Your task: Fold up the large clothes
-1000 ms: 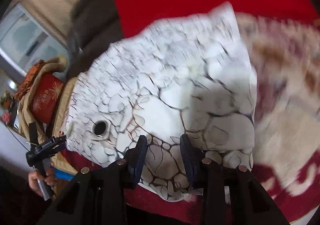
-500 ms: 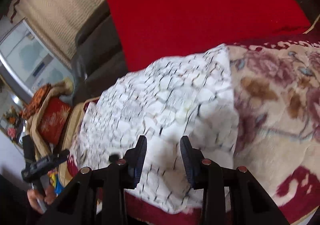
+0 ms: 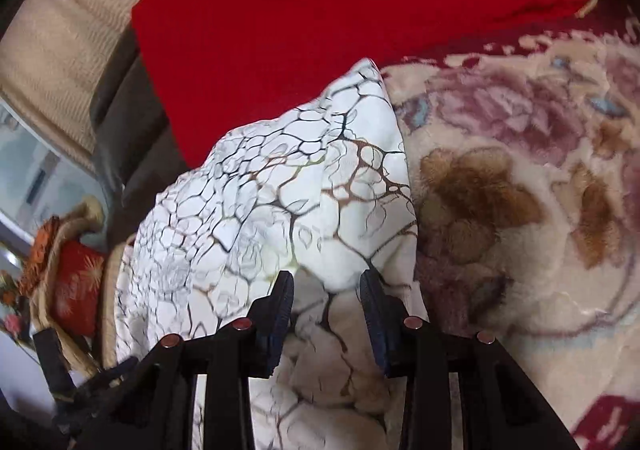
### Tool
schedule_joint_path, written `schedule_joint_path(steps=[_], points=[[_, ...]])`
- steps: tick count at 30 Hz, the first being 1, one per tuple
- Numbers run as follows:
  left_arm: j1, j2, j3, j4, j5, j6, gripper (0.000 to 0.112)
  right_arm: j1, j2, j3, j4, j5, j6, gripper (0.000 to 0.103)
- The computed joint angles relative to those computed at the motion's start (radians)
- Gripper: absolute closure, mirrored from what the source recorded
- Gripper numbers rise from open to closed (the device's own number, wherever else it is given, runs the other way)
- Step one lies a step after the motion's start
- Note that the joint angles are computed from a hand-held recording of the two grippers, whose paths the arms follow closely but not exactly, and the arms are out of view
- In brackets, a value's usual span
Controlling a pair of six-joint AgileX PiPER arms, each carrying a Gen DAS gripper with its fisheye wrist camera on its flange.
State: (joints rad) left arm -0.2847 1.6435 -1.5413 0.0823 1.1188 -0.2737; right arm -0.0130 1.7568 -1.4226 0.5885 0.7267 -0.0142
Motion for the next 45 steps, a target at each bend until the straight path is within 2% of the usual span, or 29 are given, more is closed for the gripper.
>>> schedule_joint_path(steps=[2, 3, 4, 5, 10, 13, 15, 19, 25, 28, 33, 36, 37, 38, 40, 43, 45], points=[[0.016, -0.037, 0.012, -0.03, 0.005, 0.018, 0.021, 0.002, -0.046, 0.019, 0.006, 0.008, -0.007, 0.062], [0.027, -0.065, 0.025, -0.038, -0.002, 0.025, 0.021, 0.0, -0.076, 0.04, 0.049, 0.006, -0.05, 0.056], [0.035, -0.097, 0.049, -0.041, -0.014, 0.03, 0.021, 0.0, -0.101, 0.061, 0.083, 0.001, -0.083, 0.044], [0.048, -0.134, 0.077, -0.044, -0.025, 0.035, 0.021, 0.005, -0.132, 0.089, 0.114, -0.008, -0.113, 0.042], [0.162, -0.305, 0.233, -0.097, -0.064, 0.06, 0.021, 0.047, -0.233, 0.213, 0.252, -0.015, -0.258, 0.041], [0.294, -0.372, 0.312, -0.164, -0.075, 0.106, 0.021, 0.079, -0.195, 0.242, 0.195, -0.018, -0.204, 0.045], [0.405, -0.393, 0.359, -0.237, -0.069, 0.167, 0.021, 0.087, -0.196, 0.263, 0.204, -0.035, -0.208, 0.046], [0.583, -0.399, 0.456, -0.441, -0.07, 0.296, 0.021, 0.1, -0.202, 0.242, 0.147, -0.012, -0.147, 0.046], [0.785, -0.366, 0.57, -0.839, -0.01, 0.45, 0.021, 0.153, -0.216, 0.29, 0.083, -0.101, -0.165, 0.046], [0.808, -0.34, 0.608, -0.954, -0.029, 0.463, 0.021, 0.141, -0.211, 0.288, 0.103, -0.092, -0.182, 0.046], [0.768, -0.258, 0.653, -1.136, -0.13, 0.5, 0.021, 0.103, -0.196, 0.298, 0.22, -0.071, -0.268, 0.046], [0.75, -0.242, 0.67, -1.259, -0.189, 0.566, 0.022, 0.107, -0.19, 0.295, 0.223, -0.075, -0.273, 0.046], [0.744, -0.251, 0.675, -1.282, -0.213, 0.575, 0.029, 0.11, -0.189, 0.294, 0.219, -0.078, -0.272, 0.046], [0.737, -0.253, 0.675, -1.304, -0.241, 0.583, 0.042, 0.113, -0.189, 0.294, 0.215, -0.082, -0.273, 0.046], [0.716, -0.235, 0.658, -1.322, -0.275, 0.58, 0.047, 0.121, -0.188, 0.295, 0.208, -0.091, -0.273, 0.046], [0.681, -0.211, 0.645, -1.3, -0.308, 0.559, 0.047, 0.118, -0.192, 0.309, 0.232, -0.098, -0.293, 0.046], [0.689, -0.201, 0.666, -1.363, -0.303, 0.579, 0.036, 0.117, -0.193, 0.313, 0.24, -0.1, -0.3, 0.046]])
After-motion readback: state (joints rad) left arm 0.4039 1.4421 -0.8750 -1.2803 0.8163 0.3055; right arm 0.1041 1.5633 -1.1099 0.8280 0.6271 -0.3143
